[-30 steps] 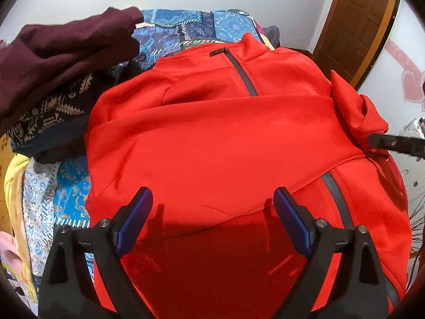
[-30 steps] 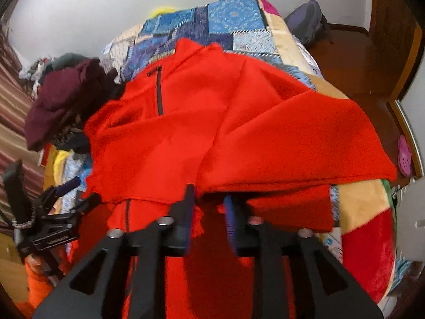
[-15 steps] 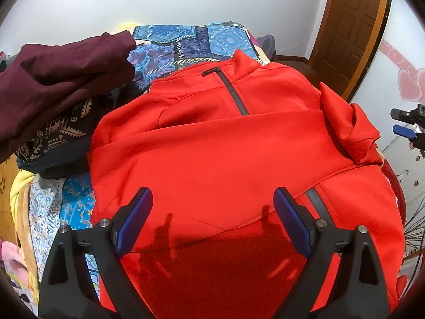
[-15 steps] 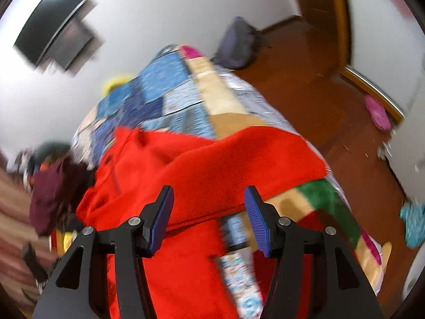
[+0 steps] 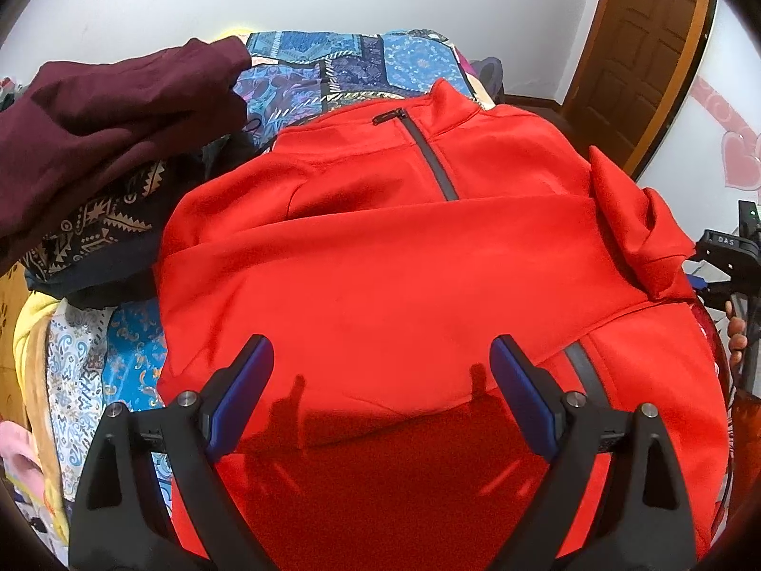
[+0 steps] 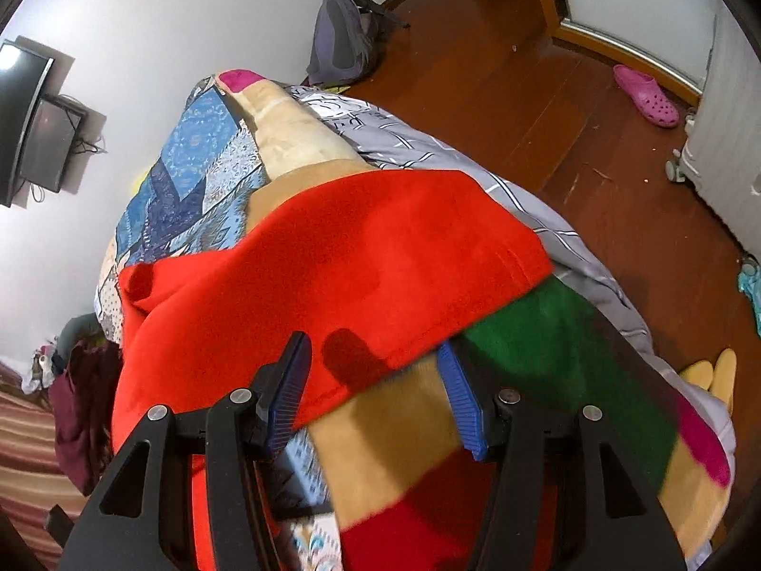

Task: Fold large clothes

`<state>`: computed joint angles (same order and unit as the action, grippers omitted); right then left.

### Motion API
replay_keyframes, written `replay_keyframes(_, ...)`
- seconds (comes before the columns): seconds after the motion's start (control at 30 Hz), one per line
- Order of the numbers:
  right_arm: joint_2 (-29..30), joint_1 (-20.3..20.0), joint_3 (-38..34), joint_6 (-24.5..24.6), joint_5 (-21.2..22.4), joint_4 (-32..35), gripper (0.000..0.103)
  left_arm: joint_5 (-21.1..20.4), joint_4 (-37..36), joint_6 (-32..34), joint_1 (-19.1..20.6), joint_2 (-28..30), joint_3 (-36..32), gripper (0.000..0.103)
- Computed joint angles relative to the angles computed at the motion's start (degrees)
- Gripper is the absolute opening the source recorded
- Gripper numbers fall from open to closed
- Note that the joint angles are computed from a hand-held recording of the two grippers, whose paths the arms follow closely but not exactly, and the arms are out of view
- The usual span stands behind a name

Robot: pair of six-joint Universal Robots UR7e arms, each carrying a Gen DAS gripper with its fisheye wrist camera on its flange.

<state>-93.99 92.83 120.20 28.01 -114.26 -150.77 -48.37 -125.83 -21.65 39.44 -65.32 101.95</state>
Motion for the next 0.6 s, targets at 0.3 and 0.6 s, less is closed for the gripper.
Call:
replay_keyframes(0.3, 1.5, 0.3, -1.8, -2.6, -4.2, -0.6, 0.007, 0.8, 0.5, 0.0, 0.1, -0.3, 0.2, 0.092)
replay_keyframes(0.6, 5.5, 13.0, -8.7, -15.0, -11.4, -6.6, 0.005, 1.5, -1.6, 0.8, -0.4, -2.3, 1.3, 0.092)
